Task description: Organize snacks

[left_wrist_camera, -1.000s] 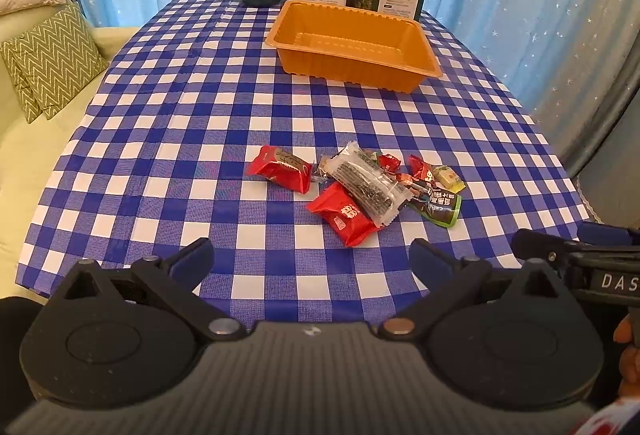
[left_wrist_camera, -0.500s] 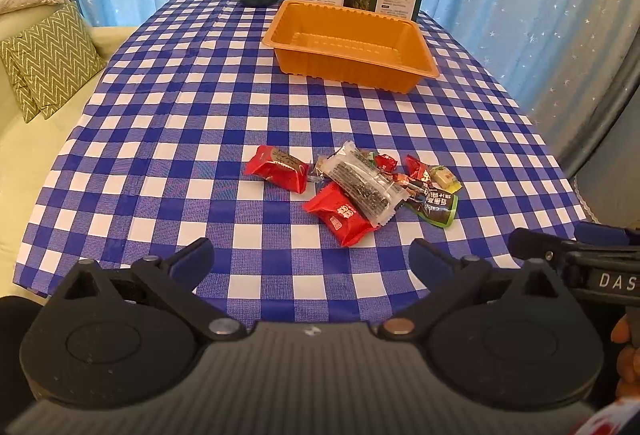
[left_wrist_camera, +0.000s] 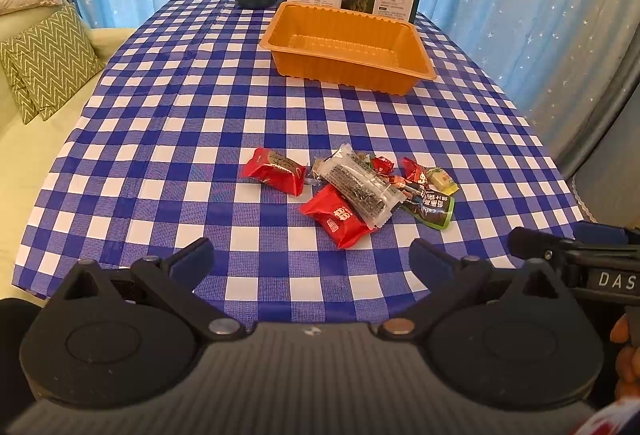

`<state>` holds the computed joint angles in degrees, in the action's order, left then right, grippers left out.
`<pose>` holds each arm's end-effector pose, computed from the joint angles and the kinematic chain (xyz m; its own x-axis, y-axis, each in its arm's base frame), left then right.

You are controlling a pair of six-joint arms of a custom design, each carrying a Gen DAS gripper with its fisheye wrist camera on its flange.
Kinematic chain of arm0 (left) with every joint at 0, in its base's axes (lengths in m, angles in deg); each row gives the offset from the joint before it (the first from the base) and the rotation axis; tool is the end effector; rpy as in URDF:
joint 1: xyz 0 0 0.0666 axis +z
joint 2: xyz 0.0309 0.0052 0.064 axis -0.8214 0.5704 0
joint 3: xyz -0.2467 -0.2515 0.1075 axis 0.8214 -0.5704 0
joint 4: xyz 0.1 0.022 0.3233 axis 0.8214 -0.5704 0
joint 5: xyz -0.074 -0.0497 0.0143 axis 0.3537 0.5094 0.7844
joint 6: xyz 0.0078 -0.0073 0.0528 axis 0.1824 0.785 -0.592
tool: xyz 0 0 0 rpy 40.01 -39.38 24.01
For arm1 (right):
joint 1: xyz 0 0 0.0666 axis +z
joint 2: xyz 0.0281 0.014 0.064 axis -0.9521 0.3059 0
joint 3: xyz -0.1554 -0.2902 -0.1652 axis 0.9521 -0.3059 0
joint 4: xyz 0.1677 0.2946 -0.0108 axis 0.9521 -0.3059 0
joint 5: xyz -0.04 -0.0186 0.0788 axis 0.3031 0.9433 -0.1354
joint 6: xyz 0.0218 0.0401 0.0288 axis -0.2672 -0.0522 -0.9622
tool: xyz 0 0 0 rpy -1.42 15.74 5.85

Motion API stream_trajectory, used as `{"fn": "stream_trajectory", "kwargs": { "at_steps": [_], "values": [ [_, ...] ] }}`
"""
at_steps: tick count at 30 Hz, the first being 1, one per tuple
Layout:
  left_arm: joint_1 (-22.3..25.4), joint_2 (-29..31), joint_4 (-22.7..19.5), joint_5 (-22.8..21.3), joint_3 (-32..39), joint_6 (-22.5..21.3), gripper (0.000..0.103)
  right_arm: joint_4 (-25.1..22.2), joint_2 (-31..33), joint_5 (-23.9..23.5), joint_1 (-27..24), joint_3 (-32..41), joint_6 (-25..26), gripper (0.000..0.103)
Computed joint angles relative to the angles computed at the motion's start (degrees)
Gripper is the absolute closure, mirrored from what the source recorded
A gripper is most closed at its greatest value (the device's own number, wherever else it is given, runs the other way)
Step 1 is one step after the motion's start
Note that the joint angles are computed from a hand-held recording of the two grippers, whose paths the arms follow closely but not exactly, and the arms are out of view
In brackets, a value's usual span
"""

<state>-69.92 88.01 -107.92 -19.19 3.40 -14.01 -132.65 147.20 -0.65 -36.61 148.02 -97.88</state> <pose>0.4985 -0.1299 0.3519 -0.7808 0.0111 -0.6247 0.0891 0.9916 -0.0937 0.4985 0.3461 0.3559 -0.7626 0.1009 -0.6389 -0.0416 0.9781 0.2042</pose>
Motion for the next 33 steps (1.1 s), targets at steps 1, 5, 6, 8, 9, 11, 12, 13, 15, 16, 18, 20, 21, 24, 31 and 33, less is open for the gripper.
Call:
{"fn": "stream_trajectory", "kwargs": {
  "at_steps": [1, 5, 6, 8, 9, 11, 12, 13, 15, 16, 18, 20, 21, 24, 31, 33],
  "values": [
    [0.0, 0.0, -0.1, 0.0, 0.1, 0.0, 0.000, 0.0, 0.0, 0.0, 0.0, 0.0, 0.0, 0.001],
    [-0.1, 0.1, -0.1, 0.0, 0.1, 0.2, 0.000, 0.0, 0.0, 0.0, 0.0, 0.1, 0.0, 0.001],
    [-0.1, 0.0, 0.0, -0.1, 0.1, 0.1, 0.000, 0.0, 0.0, -0.1, 0.0, 0.1, 0.0, 0.001],
    [-0.1, 0.1, -0.1, -0.1, 0.1, 0.2, 0.000, 0.0, 0.0, 0.0, 0.0, 0.0, 0.0, 0.001],
    [-0.1, 0.0, -0.1, -0.1, 0.1, 0.2, 0.000, 0.1, 0.0, 0.0, 0.0, 0.0, 0.0, 0.001],
    [-0.2, 0.0, -0.1, -0.1, 0.1, 0.2, 0.000, 0.1, 0.0, 0.0, 0.0, 0.0, 0.0, 0.001],
    [-0.1, 0.0, 0.0, -0.1, 0.0, 0.2, 0.000, 0.1, 0.0, 0.0, 0.0, 0.0, 0.0, 0.001],
    [-0.1, 0.0, 0.0, -0.1, 0.0, 0.2, 0.000, 0.0, 0.0, 0.0, 0.0, 0.0, 0.0, 0.001],
    [-0.2, 0.0, -0.1, -0.1, 0.1, 0.2, 0.000, 0.1, 0.0, 0.0, 0.0, 0.0, 0.0, 0.001],
    [-0.1, 0.0, 0.0, -0.1, 0.0, 0.2, 0.000, 0.1, 0.0, 0.0, -0.1, 0.0, 0.0, 0.001],
    [-0.1, 0.2, -0.2, 0.1, 0.3, 0.1, 0.000, 0.1, 0.0, 0.0, 0.0, 0.0, 0.0, 0.001],
    [-0.1, 0.2, -0.2, 0.1, 0.4, 0.1, 0.000, 0.1, 0.0, 0.0, -0.1, 0.0, 0.0, 0.001],
    [-0.1, 0.2, -0.2, 0.1, 0.3, 0.1, 0.000, 0.1, 0.0, 0.0, -0.1, 0.0, 0.0, 0.001],
    [-0.1, 0.2, -0.1, 0.0, 0.3, 0.1, 0.000, 0.1, 0.0, 0.0, -0.1, 0.1, 0.0, 0.001],
    [-0.1, 0.2, -0.2, 0.1, 0.4, 0.2, 0.000, 0.0, 0.1, 0.0, -0.2, 0.3, -0.1, 0.001],
    [0.0, 0.4, -0.3, 0.4, 0.5, 0.2, 0.000, 0.5, 0.0, 0.2, -0.3, 0.0, -0.3, 0.001]
  ]
}}
